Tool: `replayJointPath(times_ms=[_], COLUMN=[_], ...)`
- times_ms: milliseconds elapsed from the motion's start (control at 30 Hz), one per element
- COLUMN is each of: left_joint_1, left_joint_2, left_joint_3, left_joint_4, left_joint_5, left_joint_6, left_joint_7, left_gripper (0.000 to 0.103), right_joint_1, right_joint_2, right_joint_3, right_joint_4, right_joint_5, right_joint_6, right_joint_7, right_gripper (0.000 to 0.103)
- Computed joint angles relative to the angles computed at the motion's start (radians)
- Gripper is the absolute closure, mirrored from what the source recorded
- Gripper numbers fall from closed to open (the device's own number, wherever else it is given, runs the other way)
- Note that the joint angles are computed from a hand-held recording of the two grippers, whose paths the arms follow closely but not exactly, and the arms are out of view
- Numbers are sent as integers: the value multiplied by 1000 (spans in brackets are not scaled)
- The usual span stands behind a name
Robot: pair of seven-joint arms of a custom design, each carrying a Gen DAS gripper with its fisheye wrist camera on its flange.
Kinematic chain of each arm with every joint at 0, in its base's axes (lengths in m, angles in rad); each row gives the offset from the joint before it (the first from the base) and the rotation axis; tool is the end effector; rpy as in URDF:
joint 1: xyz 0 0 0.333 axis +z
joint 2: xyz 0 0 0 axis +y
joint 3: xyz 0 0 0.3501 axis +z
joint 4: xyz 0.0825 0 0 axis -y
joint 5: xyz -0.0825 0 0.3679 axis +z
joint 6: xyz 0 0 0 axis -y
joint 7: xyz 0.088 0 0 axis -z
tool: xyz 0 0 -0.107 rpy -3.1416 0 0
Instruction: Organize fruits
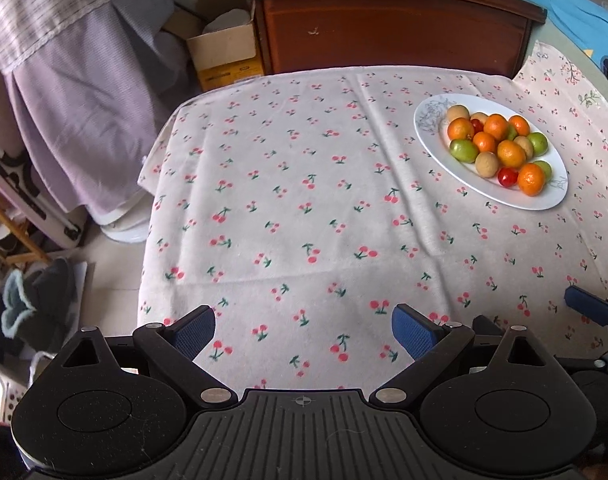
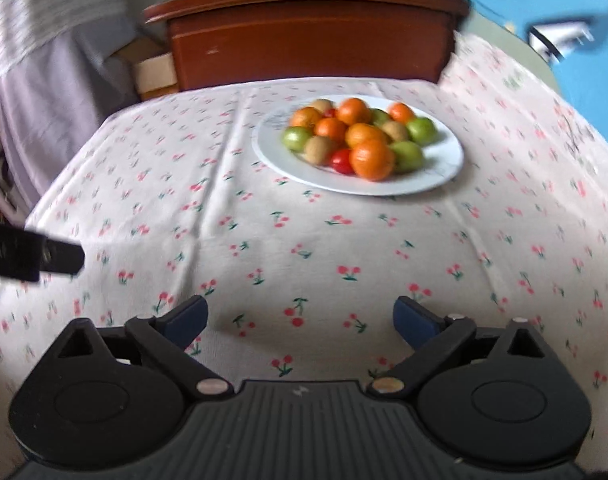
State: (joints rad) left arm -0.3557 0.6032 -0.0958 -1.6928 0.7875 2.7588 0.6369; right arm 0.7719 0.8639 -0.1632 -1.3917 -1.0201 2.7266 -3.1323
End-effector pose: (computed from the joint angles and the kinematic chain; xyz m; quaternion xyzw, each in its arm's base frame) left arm 0.6360 -0.3281 0.3297 -0.6207 0.7260 -0.2002 0.2183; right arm 0.5939 0.4955 0.2613 -0.6450 0.6551 -0.2689 0.2872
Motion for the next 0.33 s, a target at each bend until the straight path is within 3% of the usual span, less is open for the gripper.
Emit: replayJointPath(times_ms=[133,333], left_joint_1=[15,9], left_joint_2=[-4,-1], left_joint_3=[-11,-5], left_joint_4=[-12,-9], left_joint_5=[-17,-19], left_joint_6=[16,15], left_joint_7=[18,9], left_gripper=[7,7], right_joint_1=[32,33], right_joint_2=[23,51], right_joint_3=[-48,-38], right_joint_4=[15,61], right_joint_5=[-73,-68], right_joint_6=[42,-6], right_joint_7=[68,48], right_gripper=[1,1])
